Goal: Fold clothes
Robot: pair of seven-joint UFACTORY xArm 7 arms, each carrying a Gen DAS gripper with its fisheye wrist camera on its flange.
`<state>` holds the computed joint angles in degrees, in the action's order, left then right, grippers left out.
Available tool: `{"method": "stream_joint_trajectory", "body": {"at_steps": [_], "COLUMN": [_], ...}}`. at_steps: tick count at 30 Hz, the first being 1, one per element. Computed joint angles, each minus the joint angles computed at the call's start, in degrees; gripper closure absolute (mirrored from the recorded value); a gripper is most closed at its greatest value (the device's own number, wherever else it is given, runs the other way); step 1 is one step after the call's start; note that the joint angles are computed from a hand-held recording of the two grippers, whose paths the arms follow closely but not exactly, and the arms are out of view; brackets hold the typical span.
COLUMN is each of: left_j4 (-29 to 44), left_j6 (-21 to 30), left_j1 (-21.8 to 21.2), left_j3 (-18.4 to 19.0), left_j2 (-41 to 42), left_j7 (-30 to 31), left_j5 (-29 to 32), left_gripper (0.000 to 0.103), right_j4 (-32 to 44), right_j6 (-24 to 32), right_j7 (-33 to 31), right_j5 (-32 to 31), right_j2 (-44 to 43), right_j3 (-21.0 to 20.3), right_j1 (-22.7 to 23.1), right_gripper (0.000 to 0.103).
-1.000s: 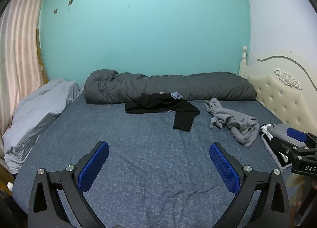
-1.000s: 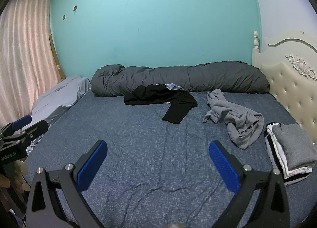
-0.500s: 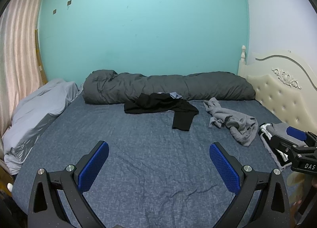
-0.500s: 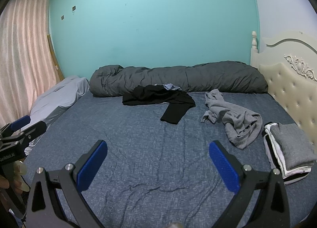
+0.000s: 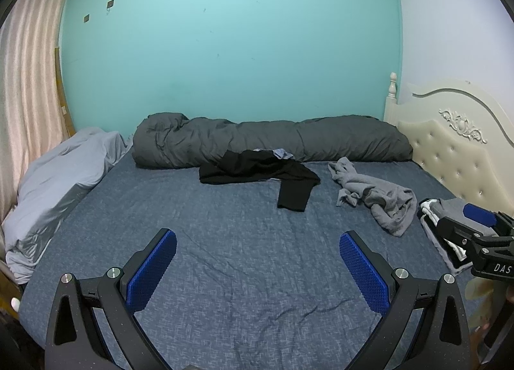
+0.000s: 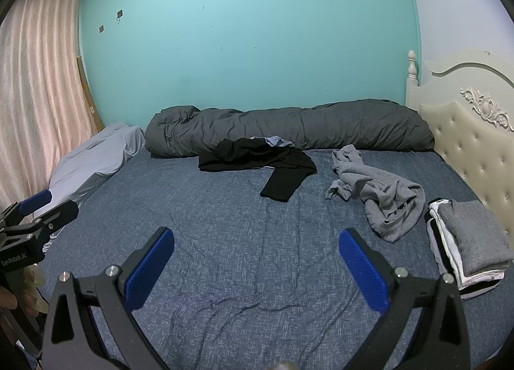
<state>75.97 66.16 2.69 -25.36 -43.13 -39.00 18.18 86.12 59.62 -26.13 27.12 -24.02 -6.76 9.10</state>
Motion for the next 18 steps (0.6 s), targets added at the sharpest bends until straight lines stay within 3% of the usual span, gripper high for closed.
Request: {"method": "stream_joint_trajectory", "body": {"at_steps": [18], "left_j4": [0.0], "left_j6": [-0.6], "left_j1": [-0.4], "left_j3": [0.5], "left_j2": [0.3], "left_j7": [0.1], "left_j5": [-0.1], "left_gripper": [0.000], "right_j4": [1.2], "right_j6": [0.7], "right_j7": [0.0], "right_j5": [0.1], "right_j2": [1.1], "right_j3": [0.0], "right_j1": [-0.4], "right_gripper": [0.000]}}
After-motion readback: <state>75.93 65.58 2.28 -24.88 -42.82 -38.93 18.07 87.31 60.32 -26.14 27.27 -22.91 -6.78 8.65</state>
